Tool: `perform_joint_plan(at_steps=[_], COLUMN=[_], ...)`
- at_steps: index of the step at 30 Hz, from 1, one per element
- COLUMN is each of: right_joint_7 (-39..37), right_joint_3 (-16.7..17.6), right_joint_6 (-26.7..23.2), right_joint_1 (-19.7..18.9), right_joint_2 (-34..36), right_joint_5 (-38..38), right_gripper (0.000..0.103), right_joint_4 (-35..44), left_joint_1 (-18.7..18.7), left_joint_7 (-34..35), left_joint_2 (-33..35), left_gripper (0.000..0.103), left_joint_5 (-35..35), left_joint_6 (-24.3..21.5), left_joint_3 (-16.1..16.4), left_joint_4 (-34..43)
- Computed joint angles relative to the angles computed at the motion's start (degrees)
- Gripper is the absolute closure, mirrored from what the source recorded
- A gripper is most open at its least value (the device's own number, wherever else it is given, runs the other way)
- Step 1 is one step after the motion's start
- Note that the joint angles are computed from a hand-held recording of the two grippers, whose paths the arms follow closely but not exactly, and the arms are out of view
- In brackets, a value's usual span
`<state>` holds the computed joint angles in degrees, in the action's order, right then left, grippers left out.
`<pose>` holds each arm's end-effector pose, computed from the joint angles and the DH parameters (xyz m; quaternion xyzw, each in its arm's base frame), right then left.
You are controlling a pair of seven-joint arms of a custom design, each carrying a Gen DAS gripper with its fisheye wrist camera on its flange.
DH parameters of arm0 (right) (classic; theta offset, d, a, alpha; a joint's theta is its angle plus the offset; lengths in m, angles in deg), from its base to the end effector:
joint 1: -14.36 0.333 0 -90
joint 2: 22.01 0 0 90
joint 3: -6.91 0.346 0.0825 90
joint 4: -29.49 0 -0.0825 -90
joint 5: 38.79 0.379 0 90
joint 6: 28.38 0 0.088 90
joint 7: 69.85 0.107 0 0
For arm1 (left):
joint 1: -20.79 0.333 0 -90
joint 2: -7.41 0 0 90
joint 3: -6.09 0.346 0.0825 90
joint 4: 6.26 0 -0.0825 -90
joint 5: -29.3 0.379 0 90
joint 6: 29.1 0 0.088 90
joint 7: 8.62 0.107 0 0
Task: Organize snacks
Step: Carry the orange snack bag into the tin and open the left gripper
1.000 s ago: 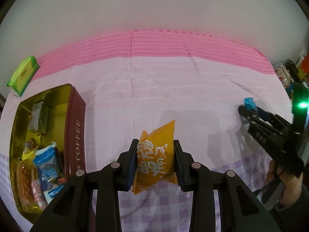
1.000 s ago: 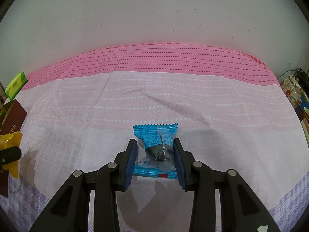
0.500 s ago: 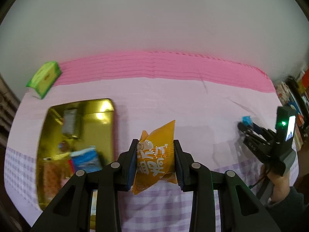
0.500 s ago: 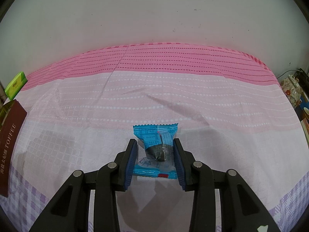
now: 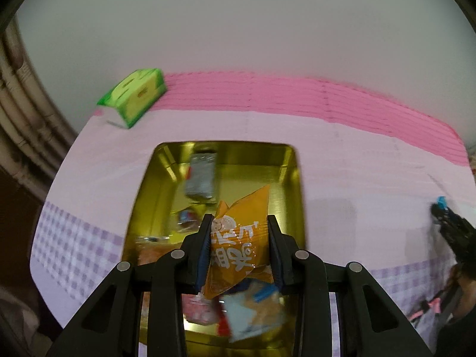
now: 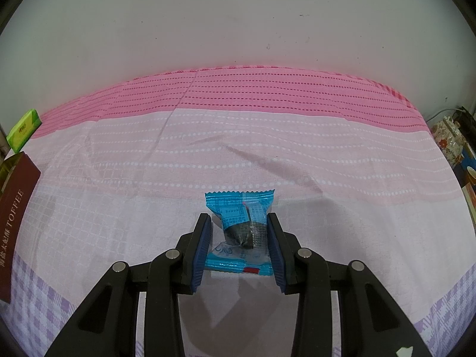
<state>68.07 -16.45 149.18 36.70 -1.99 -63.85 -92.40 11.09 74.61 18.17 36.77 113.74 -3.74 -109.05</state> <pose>0.6218 0.0412 0.3535 -0.5395 0.7753 -0.2372 0.2269 0.6194 -0.2117 0.5331 -0.5757 0.7763 -0.1968 0.1649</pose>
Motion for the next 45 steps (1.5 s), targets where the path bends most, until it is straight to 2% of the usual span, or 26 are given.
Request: perform_joint_plan(at_steps=[15, 31, 45], right_joint_7=[-1.6, -5.0, -7.8], right_joint_3=[0.5, 1.3, 1.6], right_joint_6=[0.6, 1.6, 1.9], right_joint_1=[-0.7, -1.3, -1.3], right_joint_2=[-0.4, -0.6, -0.7], right_joint_5=[1.2, 4.3, 7.0], right_gripper=[0.067, 0.067, 0.067], right_joint_4=[-0.7, -1.3, -1.6], left_joint_1=[-0.1, -0.2, 0.8], left_joint_7=[-4.0, -3.8, -0.7], left_joint_2=[3.0, 3.2, 0.9], left_gripper=[0.068, 0.066, 0.062], left_joint_5=[5.1, 6.5, 2.9], left_joint_6=[-2.0, -2.5, -1.7], left_joint_3=[1.5, 1.5, 0.7], left_joint_4=[0.7, 0.5, -0.3])
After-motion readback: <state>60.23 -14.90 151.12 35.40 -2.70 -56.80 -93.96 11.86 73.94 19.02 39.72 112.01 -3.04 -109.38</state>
